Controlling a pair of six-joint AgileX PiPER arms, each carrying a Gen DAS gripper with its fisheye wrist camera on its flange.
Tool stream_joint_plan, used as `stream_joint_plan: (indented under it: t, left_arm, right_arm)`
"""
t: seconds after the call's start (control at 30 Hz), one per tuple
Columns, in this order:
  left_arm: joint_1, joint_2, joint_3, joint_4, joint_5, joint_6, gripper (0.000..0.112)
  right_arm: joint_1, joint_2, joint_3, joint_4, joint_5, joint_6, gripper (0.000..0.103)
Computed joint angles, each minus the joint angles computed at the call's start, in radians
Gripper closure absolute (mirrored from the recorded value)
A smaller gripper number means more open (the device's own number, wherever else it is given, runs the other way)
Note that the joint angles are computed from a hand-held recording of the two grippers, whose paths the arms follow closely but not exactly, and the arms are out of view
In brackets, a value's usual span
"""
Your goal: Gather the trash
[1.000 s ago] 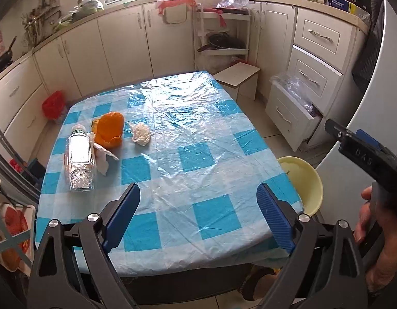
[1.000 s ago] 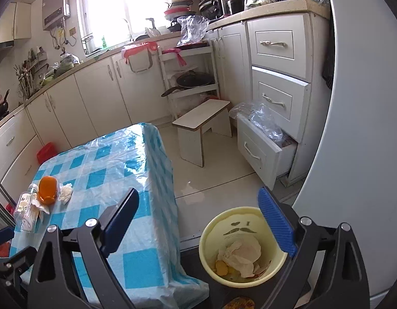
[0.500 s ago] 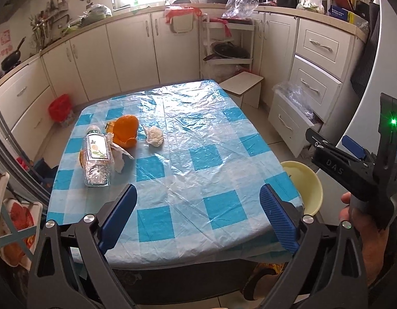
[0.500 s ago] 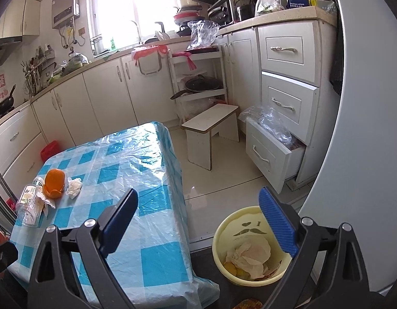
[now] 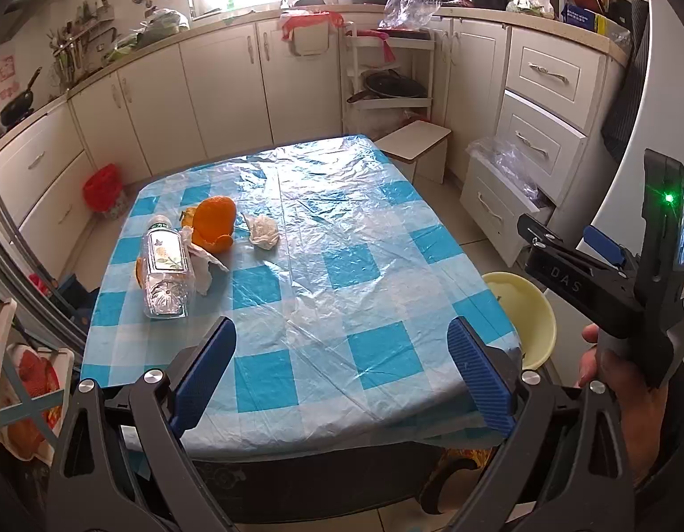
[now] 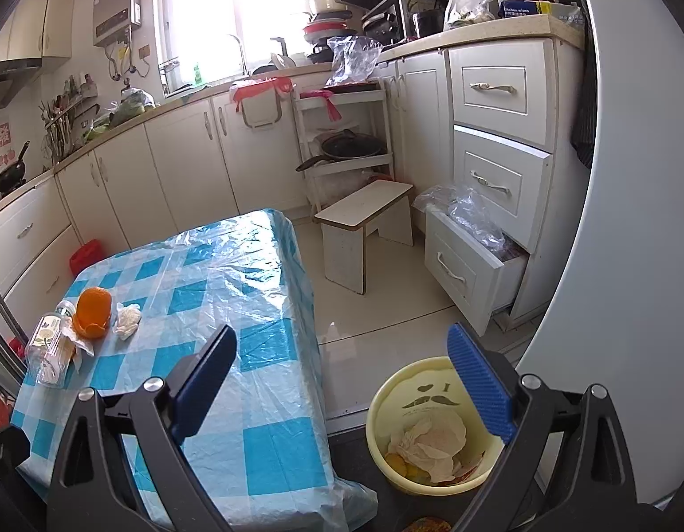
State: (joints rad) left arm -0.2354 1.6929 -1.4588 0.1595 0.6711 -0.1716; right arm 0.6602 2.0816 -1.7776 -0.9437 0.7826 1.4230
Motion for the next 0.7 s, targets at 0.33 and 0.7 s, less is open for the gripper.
stream_joint_plan:
  t: [0.33,0.7]
  left_arm:
    - [0.019,0.003,0.002,-0.016,0.001,0.010,0.020]
    - [0.030,0.002,0.003,-0.021,0.002,0.013,0.020]
  right_arm:
    - [-0.003,0.012,-0.014,0.016,-0.002,-0.016,0.011]
    - [0.001,0.024,-0.027,0.024,0.001,-0.025,0.011]
